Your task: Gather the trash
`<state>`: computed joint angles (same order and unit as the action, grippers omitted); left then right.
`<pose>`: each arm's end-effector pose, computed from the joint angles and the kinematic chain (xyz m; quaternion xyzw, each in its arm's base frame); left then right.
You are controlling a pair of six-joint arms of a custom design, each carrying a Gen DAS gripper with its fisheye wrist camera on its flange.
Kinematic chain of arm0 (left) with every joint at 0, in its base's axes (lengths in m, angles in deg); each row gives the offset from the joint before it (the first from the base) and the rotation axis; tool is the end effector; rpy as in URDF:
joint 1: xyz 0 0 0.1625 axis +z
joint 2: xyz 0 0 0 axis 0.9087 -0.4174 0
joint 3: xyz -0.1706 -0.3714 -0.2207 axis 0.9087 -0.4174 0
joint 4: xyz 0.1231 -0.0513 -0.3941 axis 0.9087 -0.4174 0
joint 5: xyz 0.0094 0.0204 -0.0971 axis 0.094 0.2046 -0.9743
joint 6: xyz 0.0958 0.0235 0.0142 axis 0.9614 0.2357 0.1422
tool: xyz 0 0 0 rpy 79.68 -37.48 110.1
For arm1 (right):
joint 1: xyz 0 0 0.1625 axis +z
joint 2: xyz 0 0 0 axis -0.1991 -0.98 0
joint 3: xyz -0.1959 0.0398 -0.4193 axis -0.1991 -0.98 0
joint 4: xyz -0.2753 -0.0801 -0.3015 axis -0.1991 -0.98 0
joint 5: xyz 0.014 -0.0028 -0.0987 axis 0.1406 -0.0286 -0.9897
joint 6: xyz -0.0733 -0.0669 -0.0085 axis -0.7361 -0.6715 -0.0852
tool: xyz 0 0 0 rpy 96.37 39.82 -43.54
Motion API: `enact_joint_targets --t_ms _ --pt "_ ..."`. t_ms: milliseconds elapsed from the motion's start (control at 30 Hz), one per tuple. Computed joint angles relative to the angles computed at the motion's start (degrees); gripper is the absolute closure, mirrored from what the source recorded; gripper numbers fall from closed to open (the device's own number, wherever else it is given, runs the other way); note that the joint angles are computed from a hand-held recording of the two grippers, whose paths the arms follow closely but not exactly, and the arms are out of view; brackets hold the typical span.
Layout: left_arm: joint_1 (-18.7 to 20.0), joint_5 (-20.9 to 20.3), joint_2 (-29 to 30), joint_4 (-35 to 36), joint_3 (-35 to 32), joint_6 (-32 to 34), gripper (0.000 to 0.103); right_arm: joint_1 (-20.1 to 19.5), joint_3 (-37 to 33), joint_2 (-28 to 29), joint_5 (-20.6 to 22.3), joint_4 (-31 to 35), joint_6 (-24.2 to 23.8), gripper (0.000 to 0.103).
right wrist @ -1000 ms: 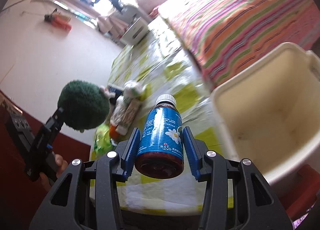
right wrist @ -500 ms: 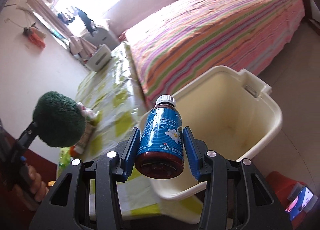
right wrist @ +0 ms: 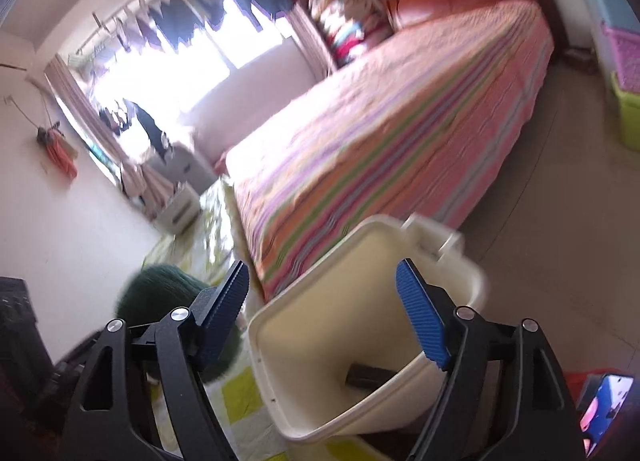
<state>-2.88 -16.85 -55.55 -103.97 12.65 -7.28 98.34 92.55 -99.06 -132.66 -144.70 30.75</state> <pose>-0.2058 -0.8030 0.0922 0.2615 0.8547 -0.3732 0.2485 0.0779 -0.8136 0.1752 0.0752 -0.8909 0.4311 0.1216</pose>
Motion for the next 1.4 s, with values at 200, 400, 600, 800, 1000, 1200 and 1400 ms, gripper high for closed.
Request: enact_joint_targets --t_ms 200,400,600,800,1000,1200,1400 --pt "-0.12 -0.89 2.39 4.38 -3.01 -0.75 0.048 -0.11 3.27 -1.67 0.79 -3.76 -2.15 0.024" --pt "-0.80 0.52 4.48 2.48 -4.28 1.81 0.041 -0.17 3.14 -1.91 1.90 -3.40 -1.96 0.024" --pt "-1.74 1.80 3.94 -4.61 -2.14 6.27 0.024 0.37 3.86 -1.90 3.26 -4.12 -2.66 0.023" --pt "-1.72 5.14 1.37 -11.57 0.61 7.94 0.023 2.43 1.73 0.40 8.49 -2.99 -5.96 0.011" --pt "-0.29 9.78 -3.21 -18.32 4.80 6.89 0.023 5.41 -5.19 6.21 15.25 3.48 -10.11 0.007" --pt "1.94 13.68 -9.39 -22.59 10.13 2.22 0.023 7.37 -12.28 12.88 20.76 12.03 -13.84 0.007" --pt "3.62 15.02 -15.07 -26.23 15.90 -1.04 0.023 9.19 -21.20 19.49 16.82 20.61 -19.48 0.007"
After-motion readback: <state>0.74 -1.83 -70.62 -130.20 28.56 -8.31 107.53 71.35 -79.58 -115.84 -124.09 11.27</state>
